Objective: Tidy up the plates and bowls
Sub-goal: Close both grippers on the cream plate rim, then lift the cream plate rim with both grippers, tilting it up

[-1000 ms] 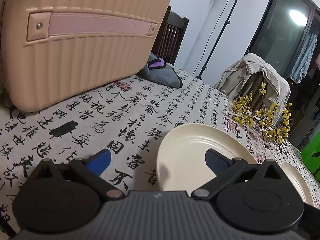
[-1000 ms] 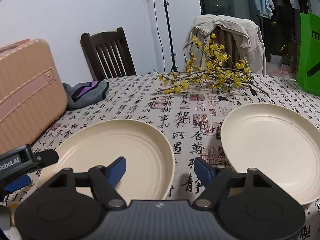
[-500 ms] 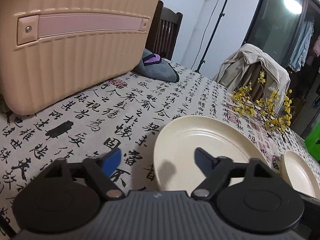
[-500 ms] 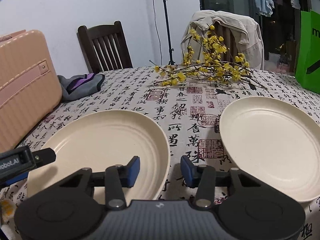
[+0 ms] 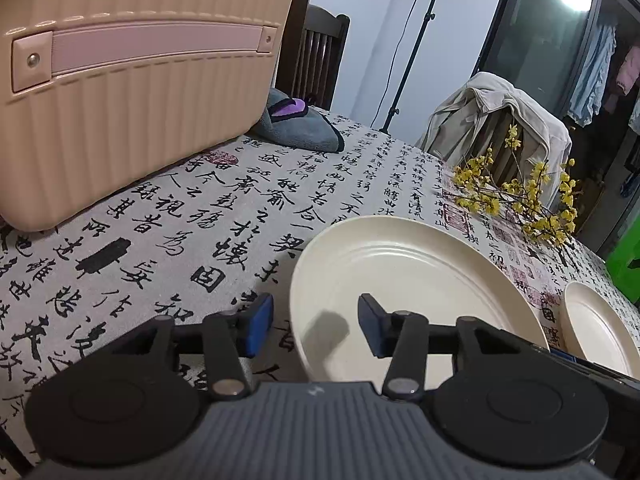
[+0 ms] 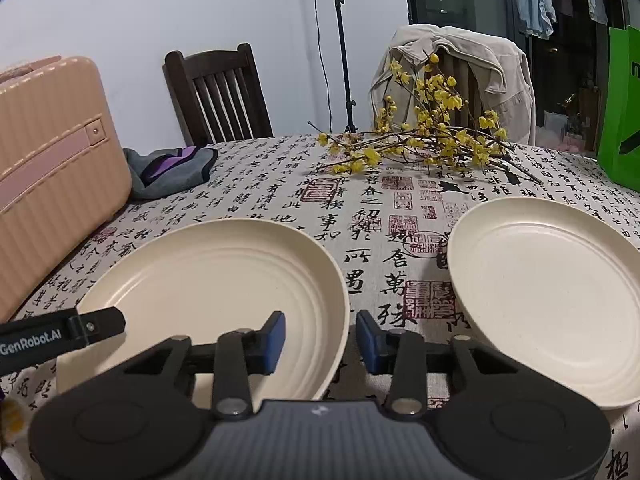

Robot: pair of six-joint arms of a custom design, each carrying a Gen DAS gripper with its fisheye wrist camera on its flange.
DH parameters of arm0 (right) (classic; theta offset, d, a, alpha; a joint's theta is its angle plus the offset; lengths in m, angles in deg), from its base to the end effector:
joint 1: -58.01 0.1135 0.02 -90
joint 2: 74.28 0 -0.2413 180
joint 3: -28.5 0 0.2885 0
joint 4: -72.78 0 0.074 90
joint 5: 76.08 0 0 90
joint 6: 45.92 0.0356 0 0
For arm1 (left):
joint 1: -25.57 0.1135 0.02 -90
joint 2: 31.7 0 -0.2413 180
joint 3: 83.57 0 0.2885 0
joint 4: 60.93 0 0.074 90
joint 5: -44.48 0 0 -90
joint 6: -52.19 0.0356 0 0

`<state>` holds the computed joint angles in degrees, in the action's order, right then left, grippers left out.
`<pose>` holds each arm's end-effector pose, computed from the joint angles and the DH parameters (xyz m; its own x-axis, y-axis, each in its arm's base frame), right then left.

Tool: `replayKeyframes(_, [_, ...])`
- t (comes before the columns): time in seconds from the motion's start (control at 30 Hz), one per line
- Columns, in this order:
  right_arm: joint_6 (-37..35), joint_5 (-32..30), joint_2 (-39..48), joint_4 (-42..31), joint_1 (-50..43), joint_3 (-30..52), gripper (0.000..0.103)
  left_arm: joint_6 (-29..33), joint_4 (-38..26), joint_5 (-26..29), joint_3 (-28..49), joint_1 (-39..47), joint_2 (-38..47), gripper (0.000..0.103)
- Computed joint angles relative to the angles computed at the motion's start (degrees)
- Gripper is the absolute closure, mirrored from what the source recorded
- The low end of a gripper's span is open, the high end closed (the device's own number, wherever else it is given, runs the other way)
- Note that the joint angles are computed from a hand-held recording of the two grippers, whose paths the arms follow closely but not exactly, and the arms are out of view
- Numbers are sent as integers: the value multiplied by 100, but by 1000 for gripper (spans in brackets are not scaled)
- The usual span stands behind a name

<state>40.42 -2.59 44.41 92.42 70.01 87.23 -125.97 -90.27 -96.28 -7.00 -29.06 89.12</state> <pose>0.3527 0.0853 0.0055 -0.6054 -0.1912 -0.7726 -0.4508 0.8824 0.1348 0.2410 -0.2919 0.0268 -0.4068 -0.5192 -0.7516 -0.5425 0.7993 -0.2585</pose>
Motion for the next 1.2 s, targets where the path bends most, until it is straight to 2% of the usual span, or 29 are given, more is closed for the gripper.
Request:
replayKeyframes(0.07, [4, -51, 15, 48, -5, -12, 73, 30, 7, 5, 8, 0, 10, 62])
replayKeyframes(0.23, [-17, 15, 36, 224, 19, -79, 75, 135, 56, 26, 24, 5, 38, 73])
replayKeyframes(0.57, [-95, -38, 61, 297, -6, -90, 76, 139, -103, -2, 138, 12, 118, 75])
replayKeyframes(0.77, [124, -178, 69, 196, -99, -20, 87, 64, -297, -30, 251, 2, 178, 75])
replayKeyframes(1.2, [0, -123, 15, 501, -28, -186, 88, -115, -582, -122, 336, -41, 191, 75])
